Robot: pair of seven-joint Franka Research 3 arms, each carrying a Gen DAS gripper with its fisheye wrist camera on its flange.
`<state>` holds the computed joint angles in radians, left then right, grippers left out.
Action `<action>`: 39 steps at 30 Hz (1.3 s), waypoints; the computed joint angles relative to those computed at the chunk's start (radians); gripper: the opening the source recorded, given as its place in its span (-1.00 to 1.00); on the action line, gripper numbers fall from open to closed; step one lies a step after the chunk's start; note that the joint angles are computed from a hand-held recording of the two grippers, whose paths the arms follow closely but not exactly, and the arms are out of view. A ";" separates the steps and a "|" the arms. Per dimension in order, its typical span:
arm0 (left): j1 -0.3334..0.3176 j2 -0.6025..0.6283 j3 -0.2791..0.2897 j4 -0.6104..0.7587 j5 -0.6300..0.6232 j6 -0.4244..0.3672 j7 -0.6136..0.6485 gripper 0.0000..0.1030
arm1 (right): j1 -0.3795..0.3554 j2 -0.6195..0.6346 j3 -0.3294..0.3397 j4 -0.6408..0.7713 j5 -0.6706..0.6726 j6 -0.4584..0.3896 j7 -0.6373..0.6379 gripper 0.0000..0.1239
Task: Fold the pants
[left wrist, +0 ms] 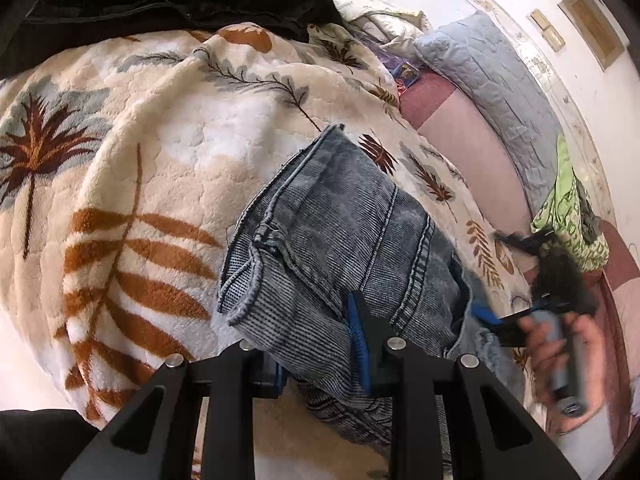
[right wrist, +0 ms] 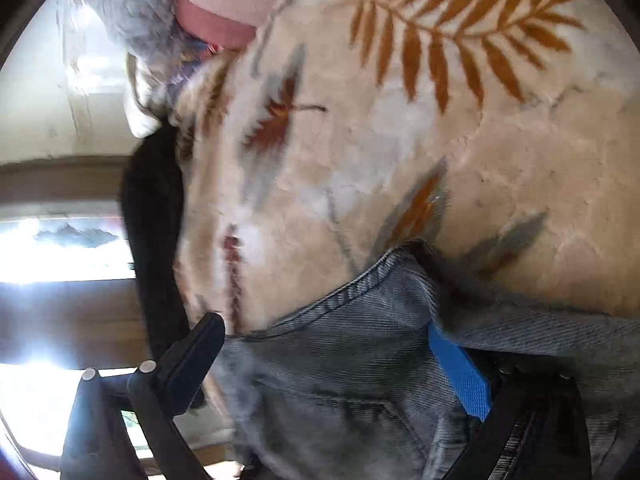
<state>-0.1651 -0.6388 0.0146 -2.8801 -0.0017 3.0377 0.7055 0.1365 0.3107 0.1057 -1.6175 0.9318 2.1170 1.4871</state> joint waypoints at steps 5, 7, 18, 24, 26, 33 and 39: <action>0.046 0.002 -0.055 0.010 0.026 -0.018 -0.033 -0.46 | -0.003 -0.122 -0.003 -0.096 0.090 0.035 -0.139 0.66; 0.055 0.003 -0.065 0.011 0.037 -0.020 -0.043 -0.46 | 0.015 -0.082 -0.015 -0.081 0.056 0.069 -0.125 0.66; 0.116 -0.005 -0.132 0.032 0.114 -0.065 -0.093 -0.46 | -0.024 -0.385 -0.073 -0.371 0.212 -0.086 -0.376 0.66; 0.149 -0.007 -0.174 0.055 0.165 -0.107 -0.144 -0.47 | 0.006 -0.401 -0.139 -0.580 0.300 -0.119 -0.379 0.65; 0.165 -0.006 -0.195 0.072 0.193 -0.135 -0.161 -0.47 | -0.001 -0.419 -0.144 -0.578 0.324 -0.125 -0.365 0.65; 0.182 -0.025 -0.227 0.111 0.267 -0.213 -0.210 -0.51 | -0.011 -0.439 -0.165 -0.607 0.308 -0.175 -0.421 0.65; 0.190 -0.030 -0.278 0.198 0.370 -0.324 -0.233 -0.62 | -0.071 -0.503 -0.223 -0.626 0.401 -0.257 -0.554 0.63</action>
<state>0.0248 -0.6684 -0.2635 -2.6823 0.3684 2.7138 0.4728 0.0657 -0.1925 -0.1173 -2.2431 1.3327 1.8597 0.9330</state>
